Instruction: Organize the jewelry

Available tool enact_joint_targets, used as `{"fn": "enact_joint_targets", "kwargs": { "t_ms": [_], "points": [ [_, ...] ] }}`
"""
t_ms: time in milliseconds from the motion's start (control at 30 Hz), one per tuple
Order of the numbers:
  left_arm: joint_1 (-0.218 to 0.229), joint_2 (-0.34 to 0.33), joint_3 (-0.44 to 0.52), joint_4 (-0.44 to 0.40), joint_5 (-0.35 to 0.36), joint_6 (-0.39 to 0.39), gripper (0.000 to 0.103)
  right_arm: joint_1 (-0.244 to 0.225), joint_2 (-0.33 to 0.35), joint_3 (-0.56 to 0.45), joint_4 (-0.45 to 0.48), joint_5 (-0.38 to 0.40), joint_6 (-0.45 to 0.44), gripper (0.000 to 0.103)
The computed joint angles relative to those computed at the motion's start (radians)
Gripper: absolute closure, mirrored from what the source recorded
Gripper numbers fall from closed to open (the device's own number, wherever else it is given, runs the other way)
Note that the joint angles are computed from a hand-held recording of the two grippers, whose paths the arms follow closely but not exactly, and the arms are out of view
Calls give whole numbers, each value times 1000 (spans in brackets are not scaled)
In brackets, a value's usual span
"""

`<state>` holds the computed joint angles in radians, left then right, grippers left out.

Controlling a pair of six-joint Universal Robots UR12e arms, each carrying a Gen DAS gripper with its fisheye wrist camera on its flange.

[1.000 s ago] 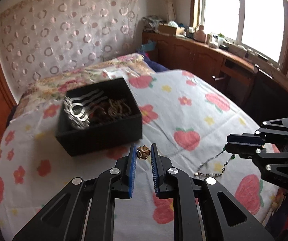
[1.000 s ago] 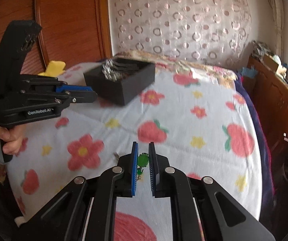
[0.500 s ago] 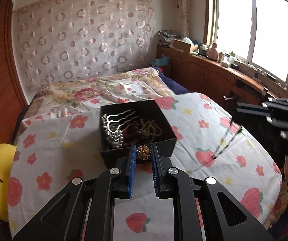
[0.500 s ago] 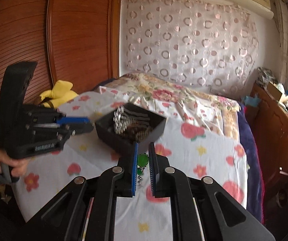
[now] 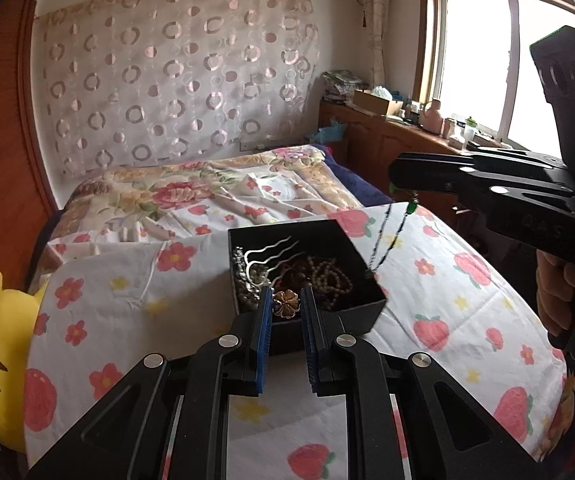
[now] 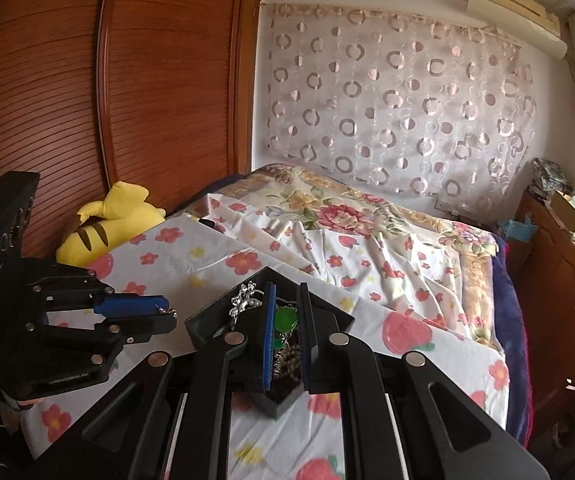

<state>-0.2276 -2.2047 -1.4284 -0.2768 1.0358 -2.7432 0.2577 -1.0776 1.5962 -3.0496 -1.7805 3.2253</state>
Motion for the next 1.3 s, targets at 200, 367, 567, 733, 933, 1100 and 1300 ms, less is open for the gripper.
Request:
{"fn": "enact_joint_targets", "kwargs": {
  "t_ms": [200, 367, 567, 733, 933, 1100, 1300],
  "points": [
    [-2, -36, 54, -38, 15, -12, 89, -27, 32, -19, 44, 73, 34, 90],
    [-10, -65, 98, -74, 21, -6, 89, -30, 46, -17, 57, 85, 60, 87],
    [-24, -94, 141, -110, 27, 3, 89, -30, 29, 14, 29, 73, 89, 74],
    [-30, -100, 149, -115, 30, -2, 75, -21, 13, 42, 7, 16, 91, 74],
    [-30, -75, 100, -47, 53, -20, 46, -6, -6, 79, -5, -25, 132, 74],
    [-15, -33, 25, 38, 49, -80, 23, 12, -30, 123, -42, -67, 189, 70],
    [1, 31, -90, 170, 60, -120, 10, 42, -67, 182, -97, -140, 242, 43]
  ]
}}
